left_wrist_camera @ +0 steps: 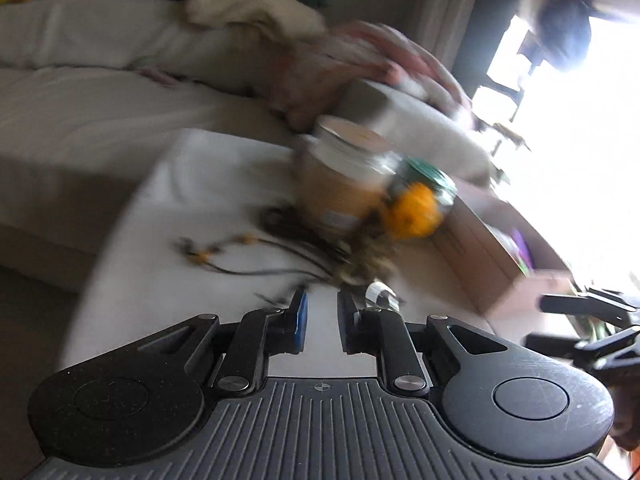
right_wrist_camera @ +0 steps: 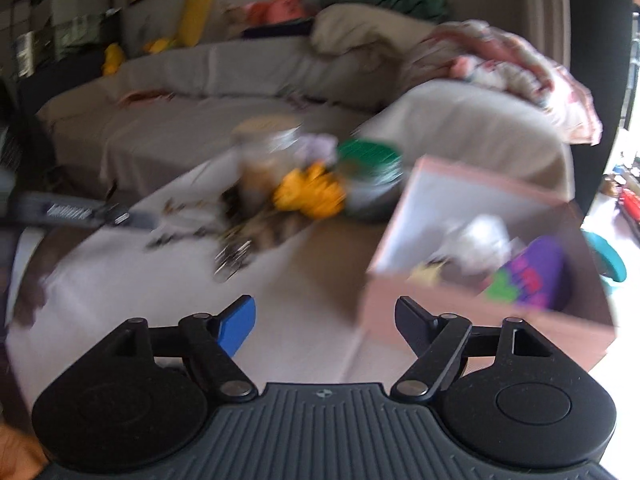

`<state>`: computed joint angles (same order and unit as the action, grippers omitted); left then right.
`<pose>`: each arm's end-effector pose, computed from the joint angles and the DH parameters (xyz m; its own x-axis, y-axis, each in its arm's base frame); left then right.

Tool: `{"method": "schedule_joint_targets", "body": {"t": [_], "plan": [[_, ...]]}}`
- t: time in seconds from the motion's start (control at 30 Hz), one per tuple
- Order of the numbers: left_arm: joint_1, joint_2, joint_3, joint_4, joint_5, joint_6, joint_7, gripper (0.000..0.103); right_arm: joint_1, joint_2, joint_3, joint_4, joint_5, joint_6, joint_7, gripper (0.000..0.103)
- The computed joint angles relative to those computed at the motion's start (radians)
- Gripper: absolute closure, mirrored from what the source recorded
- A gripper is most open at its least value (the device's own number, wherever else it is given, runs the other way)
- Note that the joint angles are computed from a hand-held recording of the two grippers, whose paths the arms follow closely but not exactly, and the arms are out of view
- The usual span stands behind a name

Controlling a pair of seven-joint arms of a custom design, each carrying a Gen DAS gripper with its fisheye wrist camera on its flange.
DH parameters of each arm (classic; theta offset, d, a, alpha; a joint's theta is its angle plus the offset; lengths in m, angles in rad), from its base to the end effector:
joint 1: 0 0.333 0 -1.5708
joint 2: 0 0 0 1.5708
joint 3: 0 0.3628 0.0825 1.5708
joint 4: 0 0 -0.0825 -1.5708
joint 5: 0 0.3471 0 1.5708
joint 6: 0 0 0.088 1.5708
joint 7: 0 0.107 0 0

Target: Organize soft objects

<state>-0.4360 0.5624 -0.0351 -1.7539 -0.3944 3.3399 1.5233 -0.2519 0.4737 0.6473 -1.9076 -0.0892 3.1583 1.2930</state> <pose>0.6500 -0.2784 0.4339 -0.1509 -0.9294 0.3369 -0.6028 -0.1836 -0.7765 0.6379 0.1952 0.4632 0.5455 -0.8381 0.0043 -0.5220 -0.3438 -0.7806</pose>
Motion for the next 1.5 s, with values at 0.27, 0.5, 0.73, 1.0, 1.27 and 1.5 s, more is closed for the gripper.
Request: {"method": "schedule_joint_targets", "body": {"t": [0.27,0.5,0.73,1.0,1.27,1.5], "plan": [[-0.085,0.07,0.063,0.13,0.1,-0.109,0.022,0.085,-0.038,-0.009,0.035,-0.117,-0.067,0.085,0.034,0.023],[-0.225,0.118,0.288,0.193,0.098,-0.128,-0.141,0.085,-0.044,0.005,0.012,-0.13,-0.131,0.127,0.135,0.022],[-0.101,0.202,0.215,0.404,0.082,-0.311,-0.313,0.085,-0.09,0.032,0.051,-0.109,-0.196,0.095,0.227,0.022],[-0.156,0.335,0.367,0.674,0.314,-0.584,-0.457,0.063,-0.106,0.039,0.061,-0.105,-0.242,0.088,0.278,0.021],[-0.158,0.289,0.4,0.59,0.47,-0.578,-0.547,0.069,-0.124,0.046,0.08,-0.105,-0.267,0.086,0.288,0.021],[-0.058,0.314,0.282,0.624,0.429,-0.518,-0.693,0.072,-0.097,0.034,0.052,-0.106,-0.259,0.086,0.297,0.019]]}}
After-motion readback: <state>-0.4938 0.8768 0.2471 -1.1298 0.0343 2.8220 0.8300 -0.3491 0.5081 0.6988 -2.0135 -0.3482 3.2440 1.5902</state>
